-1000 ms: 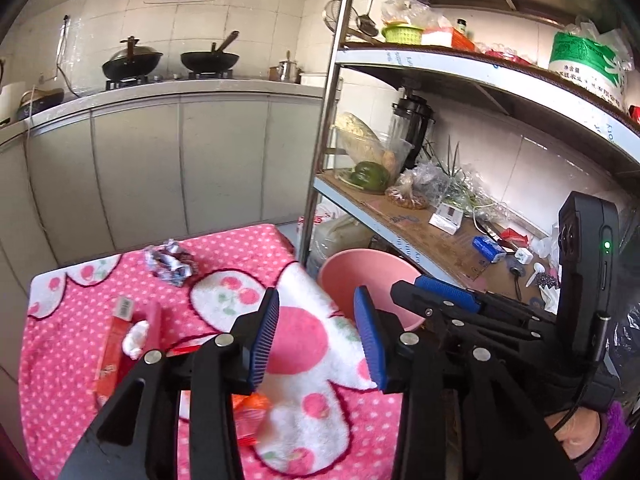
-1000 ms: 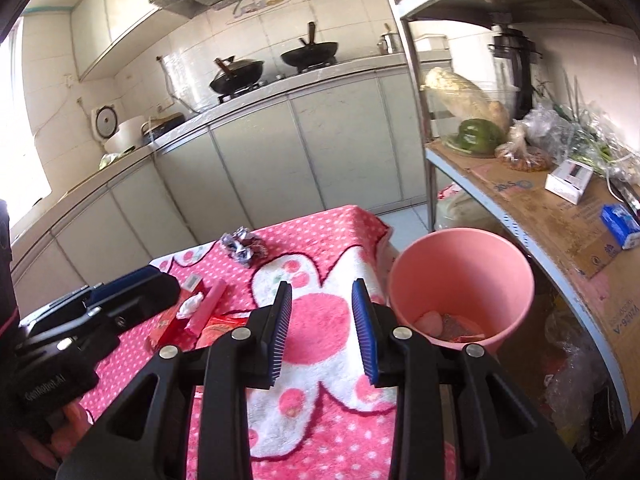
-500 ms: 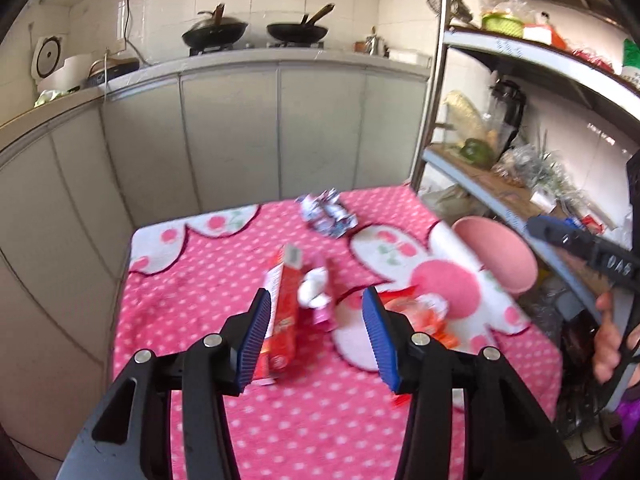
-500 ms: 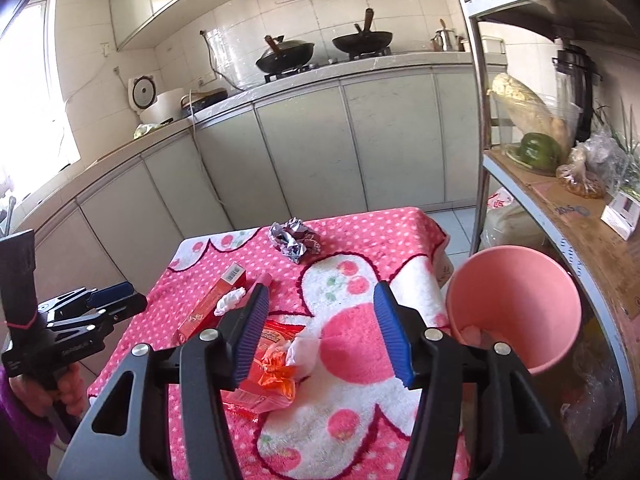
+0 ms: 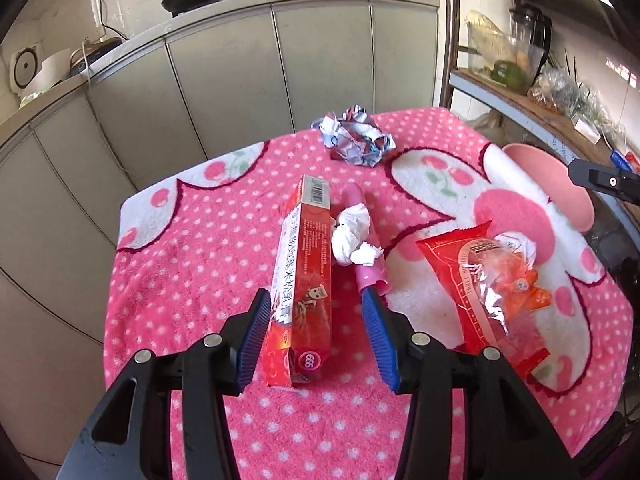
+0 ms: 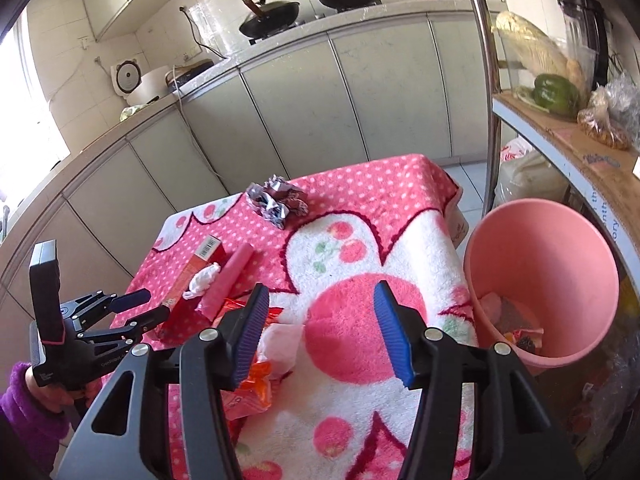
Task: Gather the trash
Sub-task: 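Grasp the red toothpaste box with the left tool, then hold the red box in the left tool while the right tool grasps the foil wrapper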
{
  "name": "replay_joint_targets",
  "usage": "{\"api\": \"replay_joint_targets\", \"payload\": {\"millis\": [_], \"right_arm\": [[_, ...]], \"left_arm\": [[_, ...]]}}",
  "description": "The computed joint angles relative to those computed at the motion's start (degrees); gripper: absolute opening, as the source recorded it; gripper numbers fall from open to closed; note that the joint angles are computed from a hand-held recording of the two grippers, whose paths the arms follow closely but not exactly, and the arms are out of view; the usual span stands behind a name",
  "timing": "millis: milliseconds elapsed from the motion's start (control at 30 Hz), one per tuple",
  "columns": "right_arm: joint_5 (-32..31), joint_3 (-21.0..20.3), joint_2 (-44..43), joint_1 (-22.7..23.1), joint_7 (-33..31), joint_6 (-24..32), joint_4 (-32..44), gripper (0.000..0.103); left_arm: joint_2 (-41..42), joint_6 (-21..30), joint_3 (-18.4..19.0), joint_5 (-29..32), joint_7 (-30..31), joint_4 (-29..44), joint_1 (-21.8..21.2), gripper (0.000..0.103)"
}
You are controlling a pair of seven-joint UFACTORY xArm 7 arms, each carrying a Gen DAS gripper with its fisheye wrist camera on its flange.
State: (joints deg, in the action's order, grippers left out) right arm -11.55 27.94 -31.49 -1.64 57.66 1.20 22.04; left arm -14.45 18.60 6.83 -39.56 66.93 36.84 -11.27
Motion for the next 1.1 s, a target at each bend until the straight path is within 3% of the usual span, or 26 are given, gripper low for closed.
{"api": "replay_joint_targets", "payload": {"millis": [200, 400, 467, 667, 800, 900, 1100], "right_arm": [[-1.39, -0.96, 3.48, -0.18, -2.60, 0.41, 2.33, 0.055], [-5.14, 0.35, 9.63, -3.12, -4.61, 1.41, 8.78, 0.055], [-7.68, 2.20, 12.13, -5.71, -3.90, 0.75, 11.18, 0.055], [-18.62, 7.16, 20.98, -12.77, -0.02, -0.46, 18.95, 0.055], [-35.82, 14.11, 26.78, -21.83, 10.78, -0.36, 24.95, 0.055], [-41.71, 13.11, 31.54, -20.77, 13.06, 2.48, 28.95, 0.055], [-46.41, 9.04, 40.12, -14.29, 11.85, 8.30, 36.75, 0.054]], "left_arm": [[4.15, -2.27, -0.96, 0.55, -0.41, 1.27, 0.73, 0.047], [5.65, -2.37, -0.57, -5.53, 4.51, 2.46, 1.65, 0.047], [5.88, -1.60, -0.33, -8.26, 7.10, 2.96, 2.00, 0.042], [6.07, 2.89, -0.32, -13.56, 11.65, 4.45, 4.54, 0.023], [5.89, 6.39, -0.36, -16.43, 13.25, 5.43, 6.45, 0.021], [5.69, 9.73, -0.02, -18.53, 13.22, 6.22, 8.04, 0.021], [5.96, 14.96, 0.28, -20.30, 12.31, 7.82, 11.15, 0.021]]}}
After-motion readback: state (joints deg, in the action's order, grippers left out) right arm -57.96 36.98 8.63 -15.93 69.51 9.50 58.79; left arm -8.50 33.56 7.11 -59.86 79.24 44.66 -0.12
